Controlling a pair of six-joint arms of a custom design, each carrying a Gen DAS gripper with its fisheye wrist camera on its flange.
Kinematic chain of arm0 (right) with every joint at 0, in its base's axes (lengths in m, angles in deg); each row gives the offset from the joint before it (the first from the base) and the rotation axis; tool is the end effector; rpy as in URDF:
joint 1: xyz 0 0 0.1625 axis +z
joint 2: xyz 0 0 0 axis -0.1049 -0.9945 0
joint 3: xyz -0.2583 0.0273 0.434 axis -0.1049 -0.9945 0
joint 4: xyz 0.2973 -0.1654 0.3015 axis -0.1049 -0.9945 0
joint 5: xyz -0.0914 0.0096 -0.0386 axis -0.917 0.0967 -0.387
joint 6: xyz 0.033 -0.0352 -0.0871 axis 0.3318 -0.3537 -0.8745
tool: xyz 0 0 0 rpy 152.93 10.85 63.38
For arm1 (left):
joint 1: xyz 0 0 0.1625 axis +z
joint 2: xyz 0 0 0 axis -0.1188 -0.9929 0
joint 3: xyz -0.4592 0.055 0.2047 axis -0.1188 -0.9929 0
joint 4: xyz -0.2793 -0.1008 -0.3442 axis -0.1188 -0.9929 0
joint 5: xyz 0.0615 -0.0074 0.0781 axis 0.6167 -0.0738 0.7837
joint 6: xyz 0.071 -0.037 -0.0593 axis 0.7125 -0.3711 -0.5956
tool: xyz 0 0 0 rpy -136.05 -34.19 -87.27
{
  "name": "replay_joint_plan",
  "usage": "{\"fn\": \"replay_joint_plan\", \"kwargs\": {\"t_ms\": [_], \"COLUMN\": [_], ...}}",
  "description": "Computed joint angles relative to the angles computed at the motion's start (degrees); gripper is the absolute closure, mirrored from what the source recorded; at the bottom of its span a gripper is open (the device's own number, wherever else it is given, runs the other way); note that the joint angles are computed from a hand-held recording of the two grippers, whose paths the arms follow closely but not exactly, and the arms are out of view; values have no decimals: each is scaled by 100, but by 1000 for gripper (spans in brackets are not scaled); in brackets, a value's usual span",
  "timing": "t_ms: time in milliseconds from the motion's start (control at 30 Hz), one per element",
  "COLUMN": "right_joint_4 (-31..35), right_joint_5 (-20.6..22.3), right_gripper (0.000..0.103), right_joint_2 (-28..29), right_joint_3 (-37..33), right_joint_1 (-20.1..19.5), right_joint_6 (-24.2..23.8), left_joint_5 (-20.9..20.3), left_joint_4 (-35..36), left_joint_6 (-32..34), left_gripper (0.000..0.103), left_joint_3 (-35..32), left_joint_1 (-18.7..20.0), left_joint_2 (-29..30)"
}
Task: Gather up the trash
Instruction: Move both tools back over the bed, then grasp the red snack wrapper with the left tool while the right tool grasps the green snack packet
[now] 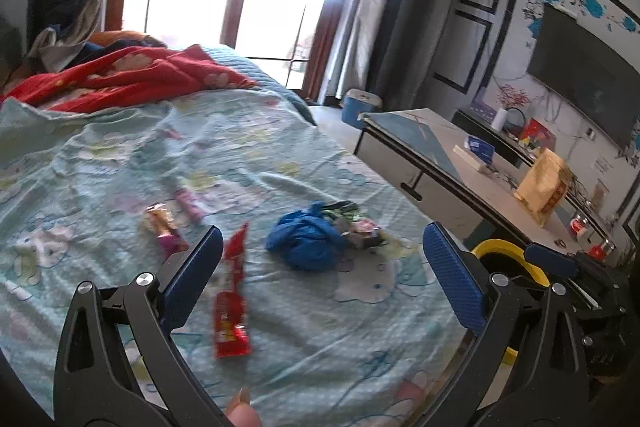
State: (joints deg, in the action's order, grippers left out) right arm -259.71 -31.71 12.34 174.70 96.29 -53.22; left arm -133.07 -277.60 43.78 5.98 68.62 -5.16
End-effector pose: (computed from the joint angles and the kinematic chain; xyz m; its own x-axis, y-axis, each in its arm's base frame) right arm 0.1140 -0.7581 0.2072 -0.7553 -0.2728 0.5959 -0.6154 0.6079 -0.5018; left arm -0.2322 -0.8216 0.0702 -0.8395 0.2186 -0.4975 0.5201 0.5885 -0.6190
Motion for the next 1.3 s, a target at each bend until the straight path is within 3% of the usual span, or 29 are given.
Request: {"fn": "replay_joint_plan", "kwargs": {"t_ms": [333,800,1033,1133,1300], "right_joint_4": [551,1156,1501,1631,1693], "right_joint_5": [-295,-897,-1241,-1269,-1210], "right_gripper": [34,35,49,61,68], "right_joint_2": [548,1328,1671,1738,1744], "right_joint_3": [-771,-1849,-2413,-2527,-2528], "right_joint_1": [138,231,197,176,127], "right_joint_6": [-281,-770,-867,-860,-762], "left_joint_5": [275,-322,-327,-333,-302], "left_joint_4": [419,1521,1878,1891,1914], "left_joint_6": [-362,-1016,-1131,-1122,-1127], "left_gripper": [12,58,62,62,70], "left_joint_3": [80,-13,-87,-92,-133], "left_joint_1": [179,495,520,526,535], "left_joint_2": [-207,-293,-215,-202,-171]}}
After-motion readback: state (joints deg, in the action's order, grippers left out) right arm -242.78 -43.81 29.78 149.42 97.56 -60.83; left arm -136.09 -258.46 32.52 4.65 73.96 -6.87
